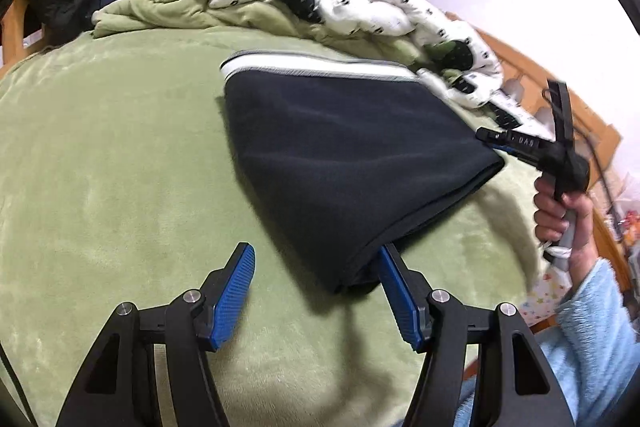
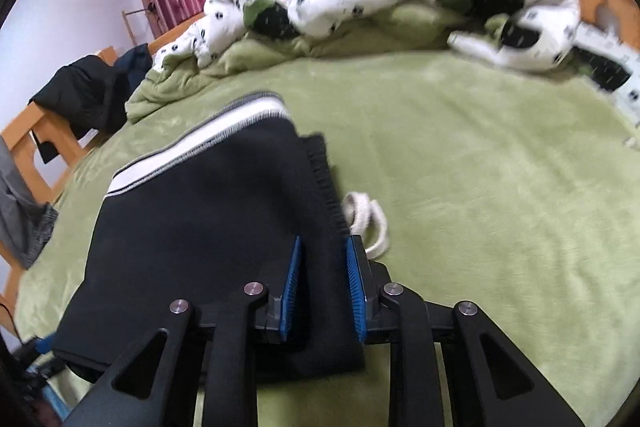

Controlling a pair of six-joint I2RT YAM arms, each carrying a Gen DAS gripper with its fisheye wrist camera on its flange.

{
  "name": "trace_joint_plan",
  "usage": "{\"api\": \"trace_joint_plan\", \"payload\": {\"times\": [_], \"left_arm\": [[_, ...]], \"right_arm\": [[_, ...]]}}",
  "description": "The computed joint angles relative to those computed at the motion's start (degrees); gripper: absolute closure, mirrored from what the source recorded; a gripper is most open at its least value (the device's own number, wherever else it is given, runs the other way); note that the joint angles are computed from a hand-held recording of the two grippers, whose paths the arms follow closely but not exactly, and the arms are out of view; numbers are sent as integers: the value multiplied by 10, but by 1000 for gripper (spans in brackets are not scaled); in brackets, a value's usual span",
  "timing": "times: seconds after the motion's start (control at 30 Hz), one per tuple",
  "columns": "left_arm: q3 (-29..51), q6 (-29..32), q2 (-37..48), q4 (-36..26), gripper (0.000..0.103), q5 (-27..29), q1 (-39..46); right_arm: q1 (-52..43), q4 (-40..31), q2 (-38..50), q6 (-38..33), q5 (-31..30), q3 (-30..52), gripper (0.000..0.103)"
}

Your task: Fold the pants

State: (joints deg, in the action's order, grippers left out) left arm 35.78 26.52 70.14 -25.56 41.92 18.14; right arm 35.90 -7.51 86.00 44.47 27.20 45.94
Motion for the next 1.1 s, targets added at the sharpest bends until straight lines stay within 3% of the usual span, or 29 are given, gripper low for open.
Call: {"api": "trace_joint_plan", "payload": {"times": [0.1, 0.2, 0.27, 0.37, 0.4, 0.47, 0.5, 0.57, 0.67, 0.77, 0.9, 1.0, 1.07, 1.1], "left_arm": [[19, -22, 0, 0, 42, 14, 5], [43, -92, 19, 35, 42, 9, -31], [52, -127, 34, 59, 42, -24, -73], [29, -138, 41, 95, 42, -132, -142], [16, -129, 53, 100, 42, -167, -162], [-16, -116, 72, 126, 40, -177, -162], [-25, -112, 83, 129, 39, -136, -134], [-1, -92, 103, 72, 39, -62, -79], [5, -45, 79, 18, 41, -31, -43], [-34, 25, 0, 19, 42, -91, -62], [-90, 36, -67, 76, 42, -213, -147], [-94, 5, -56, 106, 48, -244, -192], [-95, -26, -46, 142, 64, -263, -205], [-97, -36, -49, 148, 80, -261, -197]], "right_arm": [[51, 7, -51, 17, 81, -30, 81], [74, 50, -59, -6, 82, -47, 81], [84, 41, -29, -17, 77, -30, 81], [89, -9, 28, -8, 68, 11, 81], [86, -33, 52, 3, 63, 26, 82], [88, -44, 71, 20, 58, 30, 82], [92, -39, 68, 22, 62, 25, 82], [93, -46, 64, 28, 56, 23, 82], [94, -34, 50, 45, 47, 5, 82], [92, -29, 43, 52, 42, 1, 81], [85, -40, 48, 61, 36, 17, 78], [87, -48, 52, 66, 39, 27, 77], [87, -49, 51, 66, 38, 27, 77], [87, -49, 51, 66, 37, 27, 77]]}}
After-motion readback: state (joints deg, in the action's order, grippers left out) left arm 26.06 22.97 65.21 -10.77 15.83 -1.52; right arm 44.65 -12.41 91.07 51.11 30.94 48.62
